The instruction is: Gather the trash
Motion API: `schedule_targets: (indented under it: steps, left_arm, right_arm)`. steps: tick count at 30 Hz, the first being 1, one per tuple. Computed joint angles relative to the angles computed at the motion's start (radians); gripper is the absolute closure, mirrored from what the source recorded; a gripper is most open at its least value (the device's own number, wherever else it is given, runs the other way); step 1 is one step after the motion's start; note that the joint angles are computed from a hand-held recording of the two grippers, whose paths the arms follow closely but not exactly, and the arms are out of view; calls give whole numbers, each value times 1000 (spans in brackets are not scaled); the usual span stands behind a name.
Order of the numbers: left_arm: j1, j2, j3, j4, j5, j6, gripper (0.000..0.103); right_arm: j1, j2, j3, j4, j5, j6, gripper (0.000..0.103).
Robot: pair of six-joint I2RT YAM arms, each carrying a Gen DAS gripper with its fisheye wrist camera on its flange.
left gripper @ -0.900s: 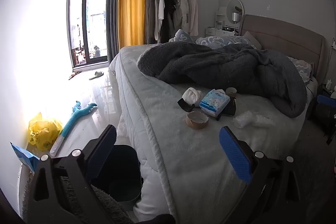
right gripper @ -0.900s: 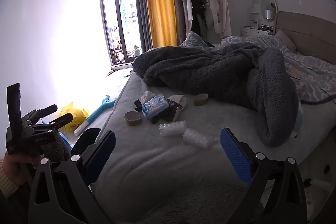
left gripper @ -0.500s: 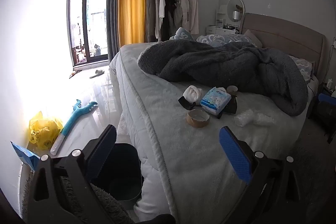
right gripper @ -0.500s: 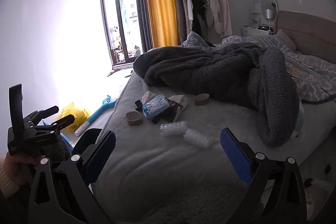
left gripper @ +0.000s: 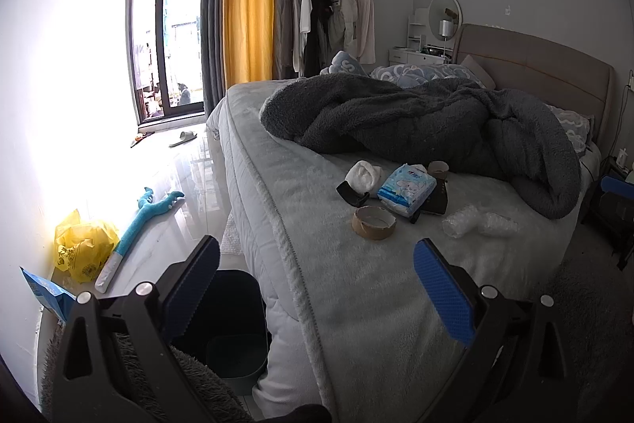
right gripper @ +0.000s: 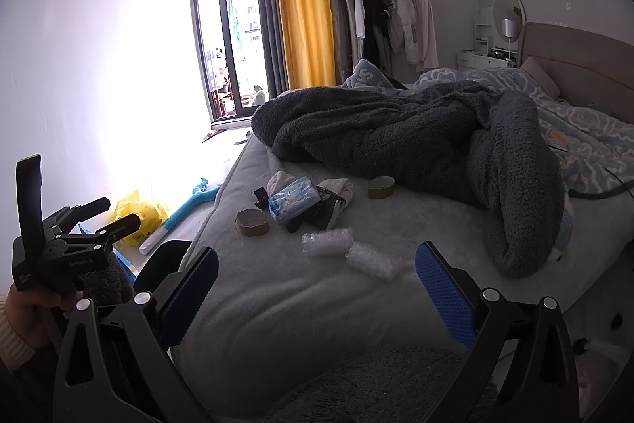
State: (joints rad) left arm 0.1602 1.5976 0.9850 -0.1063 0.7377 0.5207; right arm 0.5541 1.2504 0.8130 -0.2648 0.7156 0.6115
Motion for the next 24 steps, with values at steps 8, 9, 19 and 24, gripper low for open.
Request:
schedule_targets:
  steps: [8, 9, 19, 24]
  left_arm:
    - [1, 1, 3, -5, 1, 2, 3]
    - [1, 1, 4, -6, 2, 2, 3]
    - [0, 0, 5, -8, 1, 2, 3]
    - [1, 0, 5, -9, 1, 2, 3]
  right_arm:
    - [1, 3, 3, -2, 1, 0, 3]
    - [1, 3, 3, -2, 1, 0, 3]
    - [2, 4, 5, -6, 2, 0, 3]
    - [2, 4, 5, -6, 3, 0, 3]
